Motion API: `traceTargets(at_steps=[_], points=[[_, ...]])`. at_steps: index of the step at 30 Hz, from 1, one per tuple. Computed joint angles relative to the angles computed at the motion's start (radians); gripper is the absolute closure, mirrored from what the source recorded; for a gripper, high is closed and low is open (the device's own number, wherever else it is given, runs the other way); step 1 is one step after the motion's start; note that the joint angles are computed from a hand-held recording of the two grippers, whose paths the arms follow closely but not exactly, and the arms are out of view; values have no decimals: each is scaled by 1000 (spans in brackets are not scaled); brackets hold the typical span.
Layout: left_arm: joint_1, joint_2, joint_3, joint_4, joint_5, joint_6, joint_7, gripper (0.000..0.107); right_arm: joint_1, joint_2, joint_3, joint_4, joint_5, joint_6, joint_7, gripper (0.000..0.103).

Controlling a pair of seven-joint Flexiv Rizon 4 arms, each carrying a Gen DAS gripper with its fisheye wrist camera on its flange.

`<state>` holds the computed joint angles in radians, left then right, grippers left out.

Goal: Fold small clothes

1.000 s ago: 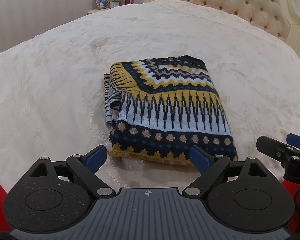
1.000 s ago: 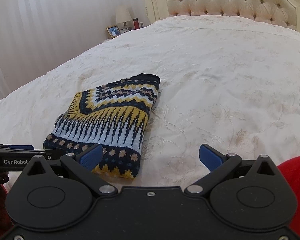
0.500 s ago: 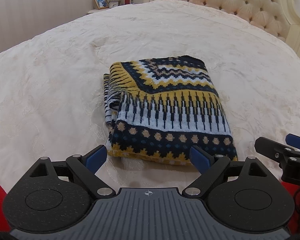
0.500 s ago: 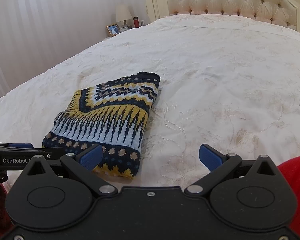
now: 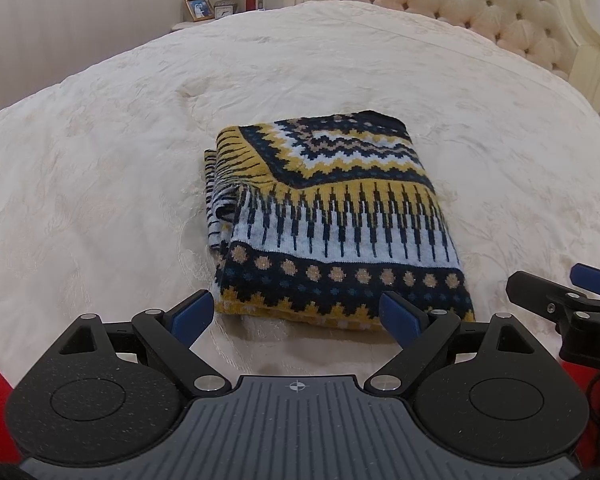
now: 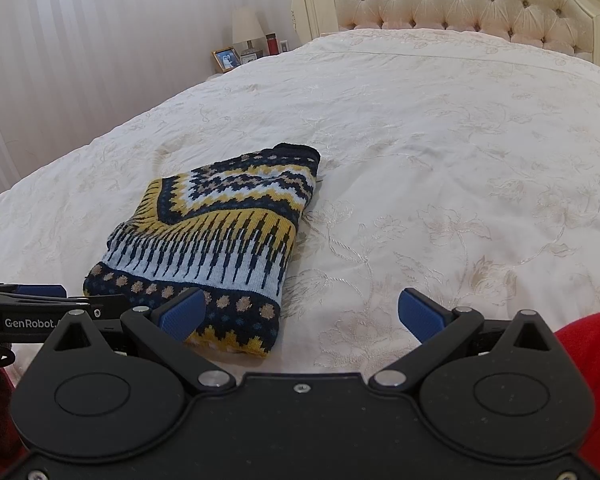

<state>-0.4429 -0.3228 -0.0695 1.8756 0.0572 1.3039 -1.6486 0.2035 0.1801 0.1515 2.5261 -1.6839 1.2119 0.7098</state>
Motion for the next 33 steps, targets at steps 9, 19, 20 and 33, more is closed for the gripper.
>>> traceTargets(at_steps=[9, 19, 20, 33], points=[[0, 0, 0, 0, 5, 1, 3, 16, 0, 1, 0, 1, 1, 0, -2, 1], [3, -1, -6, -1, -3, -8, 12, 16, 0, 1, 2, 1, 4, -3, -6, 1], [4, -1, -7, -1, -6, -9, 14, 16, 1, -1, 2, 0, 6, -3, -6, 1], [-2, -1, 3, -2, 11, 2, 5, 17, 4, -3, 6, -2, 14, -9, -9, 1]])
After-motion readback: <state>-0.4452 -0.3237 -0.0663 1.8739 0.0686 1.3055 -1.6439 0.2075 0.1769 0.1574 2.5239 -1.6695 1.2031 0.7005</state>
